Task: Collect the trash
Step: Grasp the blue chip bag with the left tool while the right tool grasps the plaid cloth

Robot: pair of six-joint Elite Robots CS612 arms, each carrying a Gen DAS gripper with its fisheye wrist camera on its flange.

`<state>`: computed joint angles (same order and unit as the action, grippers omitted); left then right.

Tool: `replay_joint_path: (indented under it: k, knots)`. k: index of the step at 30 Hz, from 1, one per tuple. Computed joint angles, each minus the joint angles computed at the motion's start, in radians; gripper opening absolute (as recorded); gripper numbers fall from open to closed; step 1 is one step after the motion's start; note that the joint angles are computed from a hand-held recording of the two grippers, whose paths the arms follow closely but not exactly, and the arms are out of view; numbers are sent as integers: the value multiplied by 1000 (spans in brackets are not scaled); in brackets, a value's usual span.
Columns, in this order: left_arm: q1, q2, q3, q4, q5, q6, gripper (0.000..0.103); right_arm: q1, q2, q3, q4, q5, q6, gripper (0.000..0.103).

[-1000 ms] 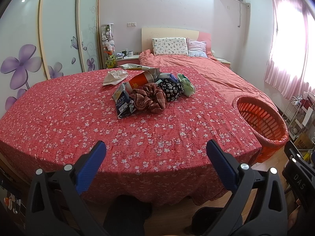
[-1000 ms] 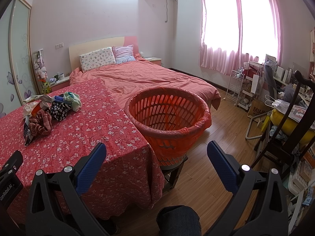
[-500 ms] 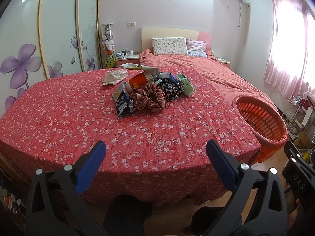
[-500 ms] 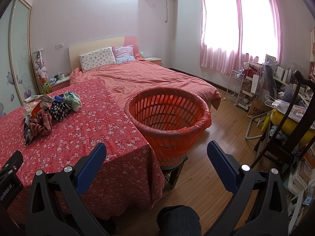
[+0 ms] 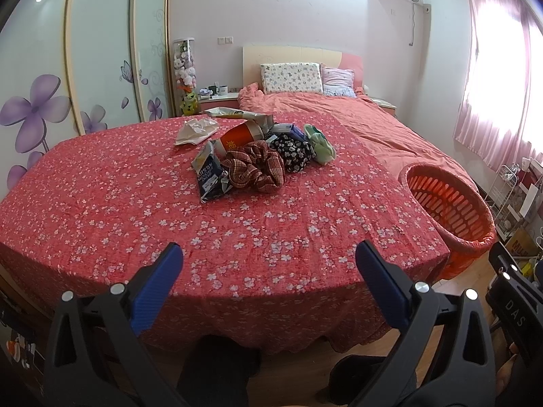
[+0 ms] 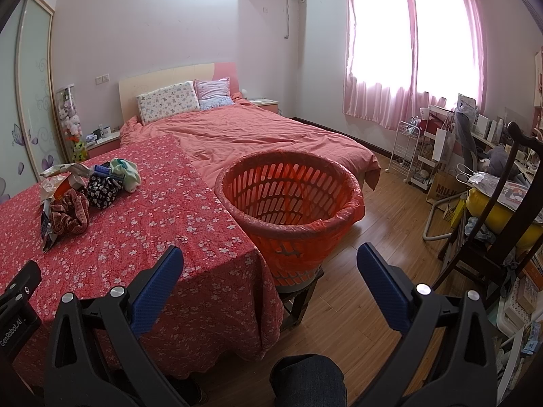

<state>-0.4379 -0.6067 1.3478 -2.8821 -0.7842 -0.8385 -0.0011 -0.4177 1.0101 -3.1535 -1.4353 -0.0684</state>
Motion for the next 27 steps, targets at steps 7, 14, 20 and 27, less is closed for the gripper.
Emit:
replay_joint_path:
  k: [7, 14, 20, 27]
  knots:
    - [15, 6, -4, 23, -12, -48, 99, 3, 9, -18, 15, 22, -6, 101]
    - [77, -3, 7, 53, -79, -125, 99, 16, 34, -72, 57, 64, -44, 101]
    - [131, 19, -43, 58, -81, -94, 99, 36, 67, -145, 75, 118, -84, 101]
    - [193, 81, -159, 60, -177, -46, 82, 65, 126, -269, 130, 204, -106, 101]
